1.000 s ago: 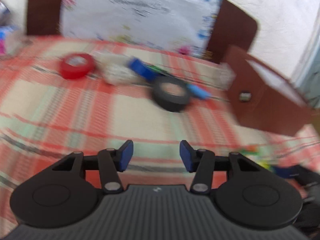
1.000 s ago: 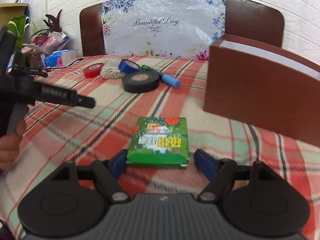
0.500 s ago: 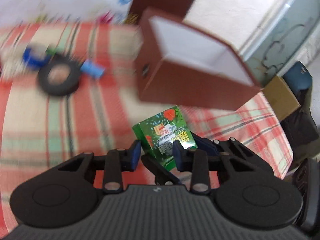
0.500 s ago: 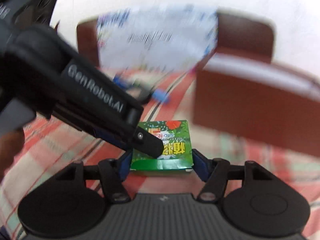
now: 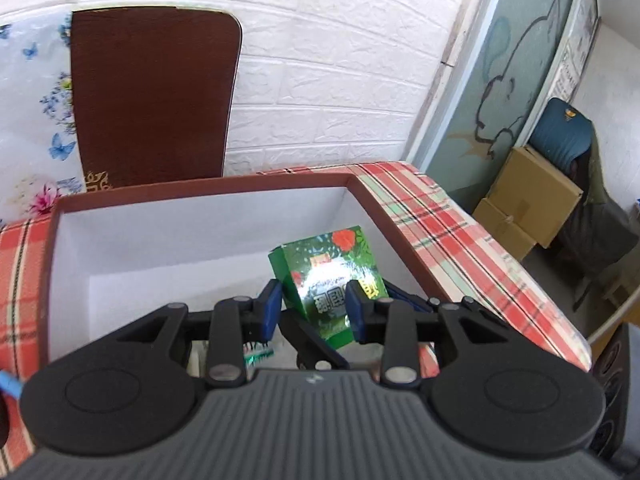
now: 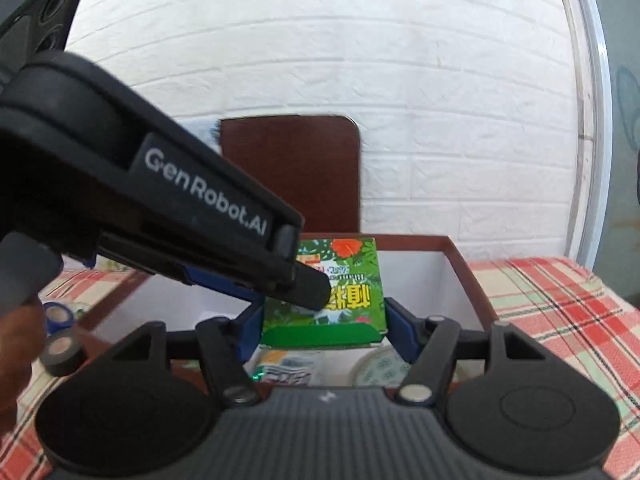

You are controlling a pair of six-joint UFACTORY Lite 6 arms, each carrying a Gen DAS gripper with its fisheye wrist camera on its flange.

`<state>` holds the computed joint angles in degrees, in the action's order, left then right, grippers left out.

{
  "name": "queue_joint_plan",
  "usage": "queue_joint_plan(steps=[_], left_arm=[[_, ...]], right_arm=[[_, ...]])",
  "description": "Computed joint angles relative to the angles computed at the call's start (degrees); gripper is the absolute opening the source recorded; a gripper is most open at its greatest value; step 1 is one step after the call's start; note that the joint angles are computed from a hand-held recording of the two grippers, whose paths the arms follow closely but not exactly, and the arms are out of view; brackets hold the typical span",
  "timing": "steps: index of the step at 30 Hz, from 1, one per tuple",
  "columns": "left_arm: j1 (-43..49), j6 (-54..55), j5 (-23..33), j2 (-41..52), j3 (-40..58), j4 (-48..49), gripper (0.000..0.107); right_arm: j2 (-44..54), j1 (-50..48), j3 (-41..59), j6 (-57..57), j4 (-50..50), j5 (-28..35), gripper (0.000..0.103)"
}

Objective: Organize objects
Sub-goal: 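Carry the green card pack into the brown box, open right gripper, then move the right gripper to the red tape roll and grasp it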

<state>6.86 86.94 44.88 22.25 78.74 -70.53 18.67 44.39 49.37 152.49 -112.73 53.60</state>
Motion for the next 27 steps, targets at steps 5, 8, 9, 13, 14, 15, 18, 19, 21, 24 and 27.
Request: queue_joint_plan(steps=[5,8,9,13,14,15,18,19,21,24,27], left_arm=[[-0.8,2.2,-5.0,-1.0,-2.7,-1.2,0.039],[1.0,5.4,-5.5,-2.7,-4.6,-1.7,0.039],[1.8,7.1,-5.5,-4.1,-6.3,-2.7,0.040],[5.3,14.9,-5.5,-10.4,-13.0,-8.2,0.046],[6.6,16.2,-5.2,-11.9,-14.3,-8.8,0.047],[7.9,16.8,-4.7,-13.3,-15.6,-8.7,0.047],[12.0,17.4,-3.4,-16.3,-18.1,-7.4,0.049],[13.5,18.0,-3.1,-16.9,-18.7,-7.2,0.050],[16.4,19.5,-2.9,-17.4,-19.8,-7.0,0.051],[21.8,21.9,-1.5,-16.5,-20.2,-6.6,0.052],[26.6,24.0,-1.7,-13.3,-18.8,-6.7,0.052]], right_arm=[[5.0,-4.6,1.6,5.7,-6.3,-0.9,0.079],[6.4,-1.6,0.9,5.7,-4.3,4.3,0.080],[6.4,-0.3,0.5,5.4,-3.4,5.5,0.081],[5.0,5.2,-2.5,6.4,1.7,10.5,0.084],[4.7,6.9,-3.2,7.1,3.2,11.8,0.084],[4.4,8.7,-3.8,8.0,4.6,13.0,0.085],[4.6,13.9,-3.7,8.5,9.9,16.5,0.089],[5.0,14.6,-2.4,7.9,11.3,17.1,0.099],[6.5,16.5,-1.1,10.1,12.6,18.9,0.103],[7.8,19.7,1.3,8.8,15.1,18.1,0.103],[10.8,21.0,6.2,4.9,15.2,14.9,0.103]])
